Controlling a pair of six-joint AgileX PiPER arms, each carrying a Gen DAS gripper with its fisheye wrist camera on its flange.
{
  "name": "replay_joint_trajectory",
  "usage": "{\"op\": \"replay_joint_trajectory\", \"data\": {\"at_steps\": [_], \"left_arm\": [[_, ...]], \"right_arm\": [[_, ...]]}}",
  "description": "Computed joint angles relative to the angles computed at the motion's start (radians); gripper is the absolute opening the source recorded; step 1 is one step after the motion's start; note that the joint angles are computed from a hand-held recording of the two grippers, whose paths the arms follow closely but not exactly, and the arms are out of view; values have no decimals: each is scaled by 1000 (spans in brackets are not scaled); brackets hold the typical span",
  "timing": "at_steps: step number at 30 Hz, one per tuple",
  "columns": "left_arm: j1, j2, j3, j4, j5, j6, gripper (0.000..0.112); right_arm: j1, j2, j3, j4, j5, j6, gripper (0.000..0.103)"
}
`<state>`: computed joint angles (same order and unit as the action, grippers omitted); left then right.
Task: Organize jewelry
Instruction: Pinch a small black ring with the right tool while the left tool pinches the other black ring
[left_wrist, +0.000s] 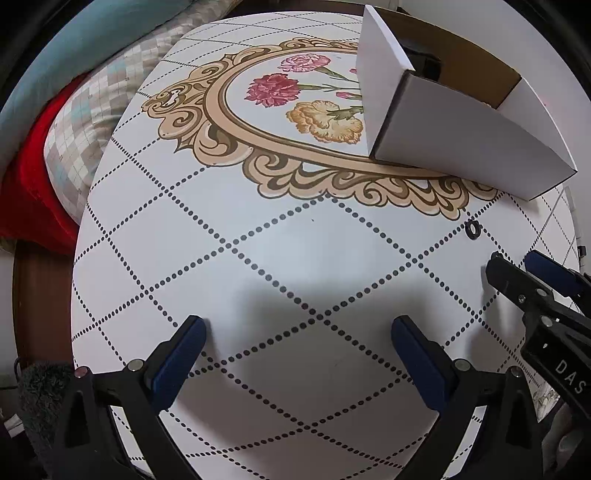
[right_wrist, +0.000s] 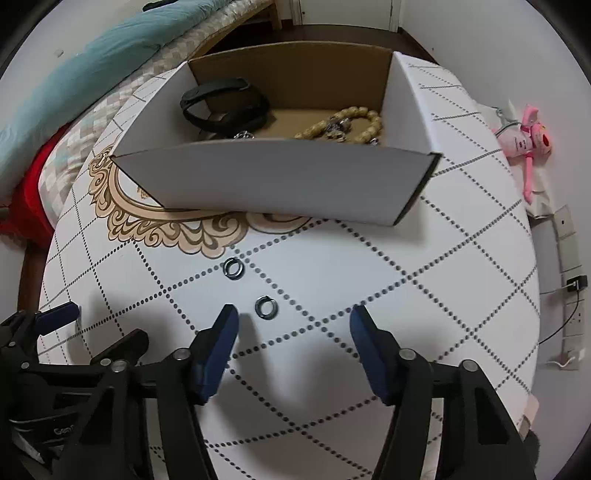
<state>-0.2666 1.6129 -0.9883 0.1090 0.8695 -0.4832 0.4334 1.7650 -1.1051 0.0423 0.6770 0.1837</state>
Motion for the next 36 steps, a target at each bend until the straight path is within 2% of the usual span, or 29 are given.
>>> {"op": "replay_joint_trajectory", "data": {"at_steps": [3,6,8,9,11,17,23,27,28,32,36], "left_arm": [[1,-2,1,-3,-3,0,103],[-1,-5,4,-1,-5,-4,103],[6,-5,9,0,-12,3,103],[4,-5,8,3,-10,-1,103],[-4,-7,7,15,-5,-16,102],[-55,-19,-55,45,15,-58,102],[-135,65,-175,45,-4,-68,102],[-189,130,-238,64,-14,-88,82],[-193,135,-245,63,-14,-85,73],[-223,171,-265,71,-20,-91,46],[-239,174,-268,91,-32,-98,31]], "right_arm": [[13,1,2,10,-13,-12,53],[55,1,6,-90,-16,65,45],[83,-3,16,-165,-25,129,29],[86,-11,27,-170,-37,133,11],[85,-21,37,-176,-38,133,11],[-22,-68,64,-26,-59,23,11],[-130,-127,100,2,-48,-11,11],[-195,-139,116,-3,-51,-20,11],[-200,-138,118,-11,-55,-12,11],[-244,-135,119,-8,-59,-18,11],[-272,-130,119,1,-65,-33,11]]}}
